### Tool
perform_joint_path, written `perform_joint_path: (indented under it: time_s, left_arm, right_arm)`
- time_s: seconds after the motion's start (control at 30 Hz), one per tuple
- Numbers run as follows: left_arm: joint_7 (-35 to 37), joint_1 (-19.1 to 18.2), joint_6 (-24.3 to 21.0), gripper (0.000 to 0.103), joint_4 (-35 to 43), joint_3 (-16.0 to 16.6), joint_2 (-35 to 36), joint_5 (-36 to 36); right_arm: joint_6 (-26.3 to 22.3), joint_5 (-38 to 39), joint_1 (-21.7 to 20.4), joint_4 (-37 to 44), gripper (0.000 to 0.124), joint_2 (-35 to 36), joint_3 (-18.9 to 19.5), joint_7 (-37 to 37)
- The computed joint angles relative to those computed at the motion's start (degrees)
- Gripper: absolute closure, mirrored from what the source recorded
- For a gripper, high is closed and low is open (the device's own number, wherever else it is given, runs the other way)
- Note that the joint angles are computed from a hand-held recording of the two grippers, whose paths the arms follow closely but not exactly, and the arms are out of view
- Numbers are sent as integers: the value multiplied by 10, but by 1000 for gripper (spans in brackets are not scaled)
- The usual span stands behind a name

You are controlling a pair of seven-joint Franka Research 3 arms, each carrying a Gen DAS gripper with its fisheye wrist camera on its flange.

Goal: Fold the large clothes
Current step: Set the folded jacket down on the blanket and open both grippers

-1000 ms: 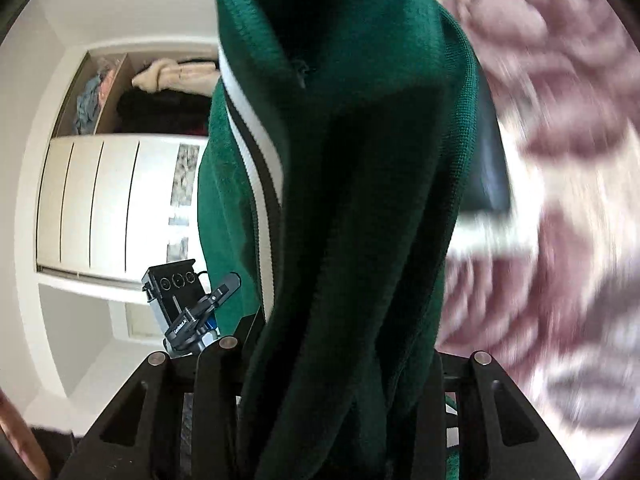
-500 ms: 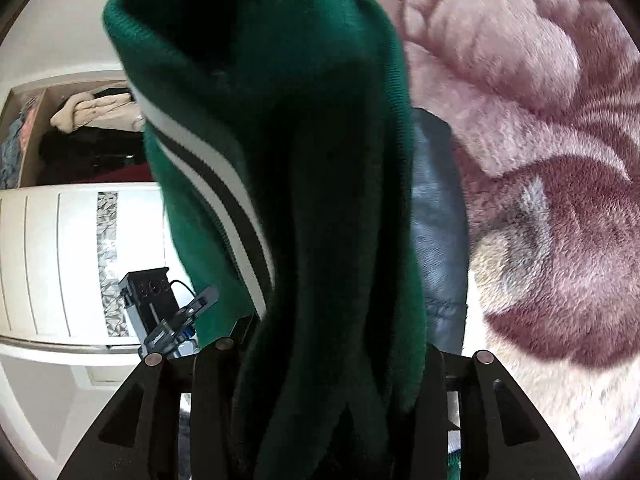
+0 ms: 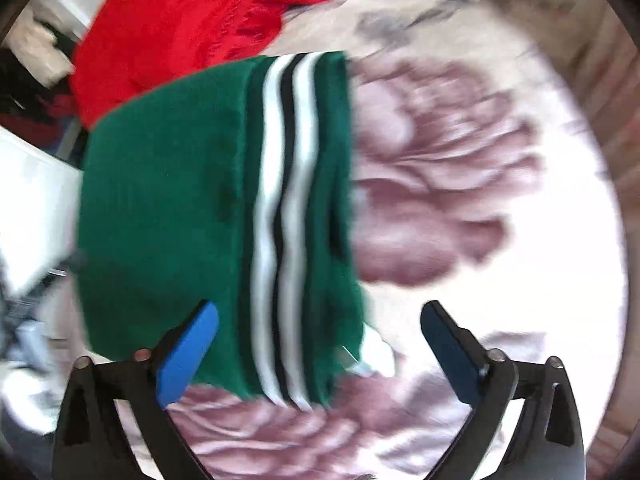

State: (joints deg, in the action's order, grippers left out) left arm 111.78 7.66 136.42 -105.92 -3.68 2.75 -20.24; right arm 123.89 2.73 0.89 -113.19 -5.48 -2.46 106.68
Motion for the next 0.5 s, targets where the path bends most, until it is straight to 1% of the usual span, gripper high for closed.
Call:
perform_joint_path:
  time_s: [0.03, 0.07, 0.1, 0.17, 0.2, 0.23, 0.27, 0.3, 0.33, 0.37, 0.43, 0.5]
  left_arm:
    - [-10, -3, 27, 0, -30, -1, -26, 16]
    - [2, -8, 21, 0, -49, 1, -56, 27]
    - [-26, -11, 48, 0, -64, 3, -65, 42]
    - [-49, -18, 38, 0, -96, 8, -116, 65]
    - [-52, -11, 46, 0, -108, 2, -126, 69]
    - [-63, -24, 23, 0, -116, 16, -155, 88]
    - [-58, -31, 25, 0, -122, 26, -165, 82]
    - [-56, -35, 22, 0, -128, 32, -177, 84]
    - [-72, -35, 18, 0, -139, 30, -203, 100]
    - [-65, -43, 1, 0, -148, 40, -237, 94]
    - [-73, -49, -11, 0, -160, 47, -275, 108]
    - [-79, -58, -39, 0, -164, 60, -322, 113]
  right_arm:
    - [-8, -57, 5, -21, 21, -29, 16, 40]
    - [-16, -92, 13, -47, 21, -63, 35, 79]
    - [-21, -109, 15, -65, 21, -88, 44, 99]
    - [-46, -140, 18, -81, 21, -131, 68, 137]
    - [-52, -153, 19, -90, 21, -146, 78, 154]
    - [-64, -162, 20, -94, 21, -166, 85, 166]
    - [-76, -165, 24, -100, 21, -186, 95, 180]
    - [-98, -167, 25, -100, 21, -213, 101, 190]
    - [-117, -168, 27, -105, 21, -244, 106, 192]
    - [-133, -171, 25, -101, 21, -259, 113, 198]
    - [-191, -161, 33, -64, 21, -293, 137, 209]
    - [-254, -167, 35, -15, 21, -316, 162, 212]
